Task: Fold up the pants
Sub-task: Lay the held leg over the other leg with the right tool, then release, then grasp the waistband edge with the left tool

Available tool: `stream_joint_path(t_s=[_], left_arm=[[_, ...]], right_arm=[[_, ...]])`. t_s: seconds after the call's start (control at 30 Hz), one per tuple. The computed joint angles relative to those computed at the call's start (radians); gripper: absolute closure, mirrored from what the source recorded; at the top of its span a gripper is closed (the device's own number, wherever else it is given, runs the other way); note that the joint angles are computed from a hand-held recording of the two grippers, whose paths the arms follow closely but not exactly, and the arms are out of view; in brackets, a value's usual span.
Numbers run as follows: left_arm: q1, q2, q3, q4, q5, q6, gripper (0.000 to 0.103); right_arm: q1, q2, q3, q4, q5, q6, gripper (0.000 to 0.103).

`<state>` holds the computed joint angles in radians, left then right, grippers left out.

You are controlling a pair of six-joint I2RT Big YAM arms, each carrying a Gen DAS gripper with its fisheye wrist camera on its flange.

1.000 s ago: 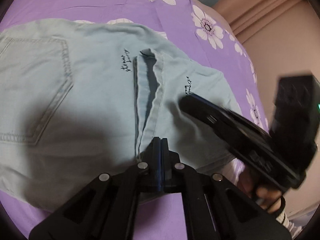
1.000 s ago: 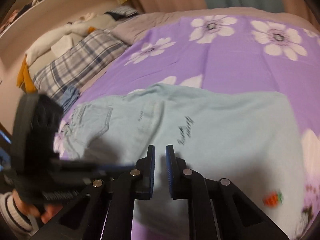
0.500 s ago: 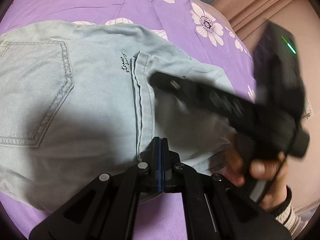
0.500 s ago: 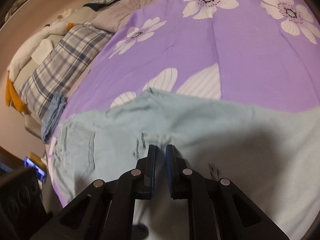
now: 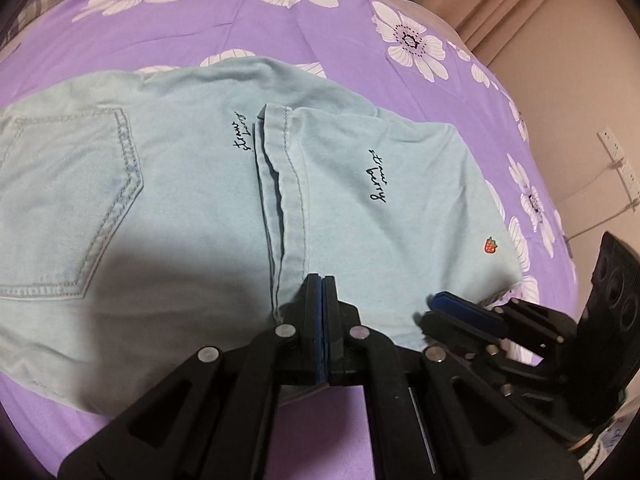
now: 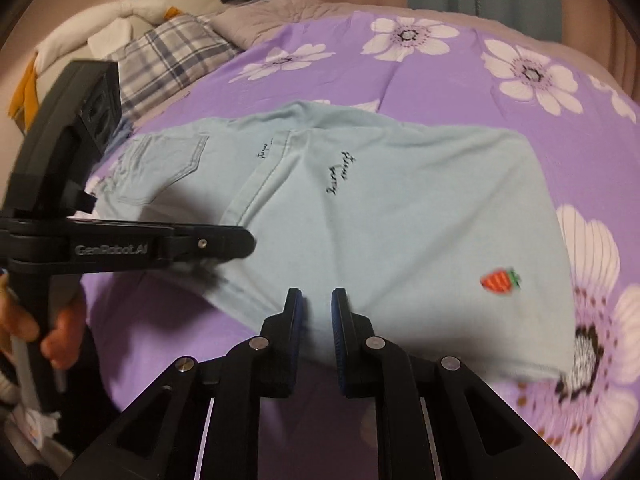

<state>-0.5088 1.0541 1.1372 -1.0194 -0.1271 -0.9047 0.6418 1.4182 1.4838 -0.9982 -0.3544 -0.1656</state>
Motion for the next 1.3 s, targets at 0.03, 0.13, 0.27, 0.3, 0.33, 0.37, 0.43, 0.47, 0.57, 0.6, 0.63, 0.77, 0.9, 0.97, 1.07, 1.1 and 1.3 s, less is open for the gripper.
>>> stream_joint_path(t_s=[0.03,0.13,0.27,0.3,0.33,0.37,0.43,0.47,0.57,0.6,0.63,0.77,0.9,0.97,1.07,1.1,1.3], left_arm=[[-0.001,0.002,0.003,-0.004,-0.004,0.003,0.101],[-0.009,-0.011,-0.003,-0.012,-0.015,0.001,0.101],[-0.014,-0.013,-0.003,-0.018,-0.023,-0.009,0.101],[-0.018,-0.012,0.001,-0.023,-0.028,-0.010,0.101],[-0.022,-0.011,0.004,-0.030,-0.033,-0.011,0.101],[-0.026,-0.011,0.008,-0.037,-0.039,-0.013,0.101],[-0.032,-0.015,0.013,-0.050,-0.051,-0.016,0.101],[-0.035,-0.017,0.014,-0.056,-0.057,-0.018,0.101],[-0.053,-0.023,0.025,-0.092,-0.091,-0.027,0.099],[-0.056,-0.026,0.028,-0.103,-0.097,-0.029,0.096],[-0.061,-0.028,0.033,-0.117,-0.104,-0.034,0.085],[-0.077,-0.062,0.027,-0.162,-0.143,-0.081,0.062],[-0.088,-0.129,-0.008,-0.171,-0.157,-0.137,0.061],[-0.103,-0.173,-0.032,-0.169,-0.172,-0.174,0.061],[-0.131,-0.254,-0.068,-0.183,-0.218,-0.248,0.052],[-0.142,-0.282,-0.079,-0.200,-0.241,-0.286,0.049],[-0.126,-0.442,-0.157,-0.269,-0.287,-0.474,0.048]], right_arm=[[-0.007,0.005,0.010,-0.013,-0.015,0.008,0.090],[-0.019,0.010,0.026,-0.038,-0.032,0.023,0.090],[-0.023,-0.016,-0.006,-0.013,-0.025,0.027,0.090],[-0.022,-0.017,-0.008,-0.010,-0.022,0.034,0.090],[-0.023,-0.021,-0.011,-0.009,-0.020,0.037,0.090],[-0.022,-0.022,-0.011,-0.011,-0.016,0.038,0.089],[-0.020,-0.024,-0.008,-0.018,-0.006,0.031,0.089],[-0.019,-0.024,-0.006,-0.020,-0.002,0.029,0.089],[-0.020,-0.028,-0.006,-0.025,0.004,0.024,0.089],[-0.020,-0.030,-0.007,-0.025,0.005,0.028,0.089],[-0.020,-0.031,-0.008,-0.025,0.006,0.032,0.089],[-0.019,-0.043,-0.009,-0.031,0.010,0.048,0.085],[-0.022,-0.063,-0.015,-0.023,-0.034,0.067,0.068],[-0.017,-0.069,-0.015,-0.014,-0.045,0.076,0.066],[-0.007,-0.071,-0.009,-0.003,-0.062,0.085,0.063],[-0.002,-0.072,-0.009,0.005,-0.071,0.089,0.062],[0.027,-0.057,0.004,0.017,-0.082,0.096,0.060]])
